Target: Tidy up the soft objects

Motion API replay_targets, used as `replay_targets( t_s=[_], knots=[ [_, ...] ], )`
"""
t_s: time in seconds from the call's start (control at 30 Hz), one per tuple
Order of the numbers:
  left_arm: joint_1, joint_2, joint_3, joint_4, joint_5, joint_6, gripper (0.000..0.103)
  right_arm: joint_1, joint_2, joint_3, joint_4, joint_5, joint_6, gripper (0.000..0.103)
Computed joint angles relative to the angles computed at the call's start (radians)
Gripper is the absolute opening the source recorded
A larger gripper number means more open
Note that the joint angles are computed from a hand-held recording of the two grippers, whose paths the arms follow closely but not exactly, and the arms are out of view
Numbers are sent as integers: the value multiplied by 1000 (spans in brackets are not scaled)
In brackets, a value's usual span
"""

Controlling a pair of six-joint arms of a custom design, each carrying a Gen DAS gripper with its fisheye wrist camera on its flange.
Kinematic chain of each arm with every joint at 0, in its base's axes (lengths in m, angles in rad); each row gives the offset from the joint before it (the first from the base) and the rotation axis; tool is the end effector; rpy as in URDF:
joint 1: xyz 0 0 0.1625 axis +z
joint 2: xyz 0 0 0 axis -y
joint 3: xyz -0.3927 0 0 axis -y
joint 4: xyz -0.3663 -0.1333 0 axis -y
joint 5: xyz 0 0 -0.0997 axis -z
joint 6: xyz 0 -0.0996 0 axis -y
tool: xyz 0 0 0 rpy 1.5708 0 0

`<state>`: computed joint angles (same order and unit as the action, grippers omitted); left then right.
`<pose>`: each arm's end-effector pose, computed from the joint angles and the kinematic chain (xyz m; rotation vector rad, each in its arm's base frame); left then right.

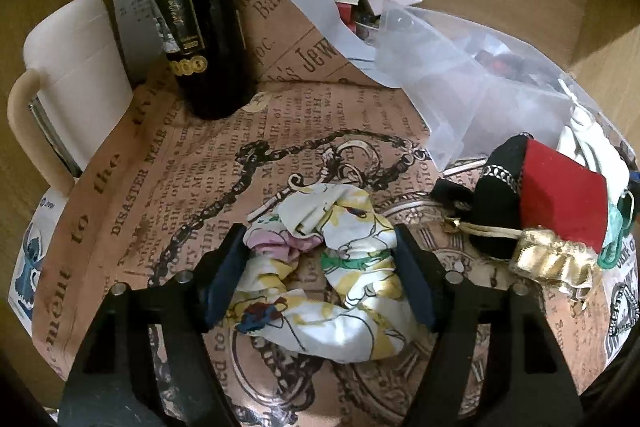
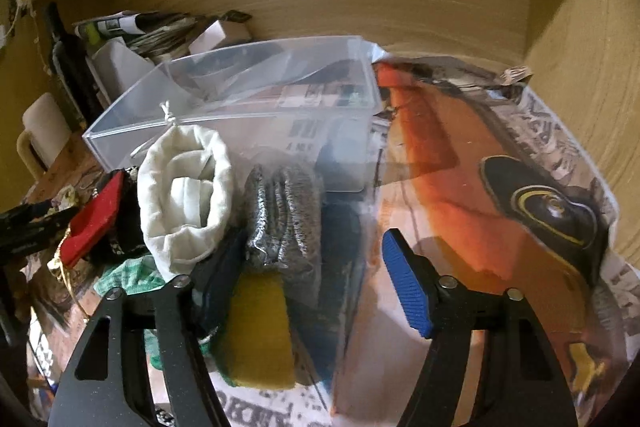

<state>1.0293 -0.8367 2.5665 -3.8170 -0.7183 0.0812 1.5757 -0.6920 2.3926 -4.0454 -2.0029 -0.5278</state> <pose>0.0114 -0.3851 0.0846 0.4412 2.2696 -0.8281 0.0935 -0.3890 0.0549 0.4275 -2.3883 0.8143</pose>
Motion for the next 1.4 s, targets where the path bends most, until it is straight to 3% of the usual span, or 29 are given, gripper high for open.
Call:
replay_targets(
  t_s=[0.13, 0.27, 0.37, 0.63, 0.87, 1.1, 1.4],
  knots=[
    [3, -7, 4, -17, 6, -8, 46, -20, -34, 8, 77, 63, 21, 28],
    [0, -24, 11, -12, 13, -17, 25, -17, -27, 20, 31, 76, 25, 22],
    [-22, -29, 20, -22, 17, -19, 20, 0, -23, 30, -30, 64, 17, 22],
    [-161, -51, 44, -95, 14, 18, 19, 70, -59, 56, -181, 69, -19, 22],
    [-240, -71, -5, -99, -52, 78, 20, 134, -70, 7, -203, 93, -52, 22],
    [-224, -49, -130, 4, -99, 115, 20, 143, -64, -65, -119, 109, -67, 22],
    [-134, -24, -309, 279, -192, 68, 20, 115, -46, -166, 49, 97, -58, 22]
  ],
)
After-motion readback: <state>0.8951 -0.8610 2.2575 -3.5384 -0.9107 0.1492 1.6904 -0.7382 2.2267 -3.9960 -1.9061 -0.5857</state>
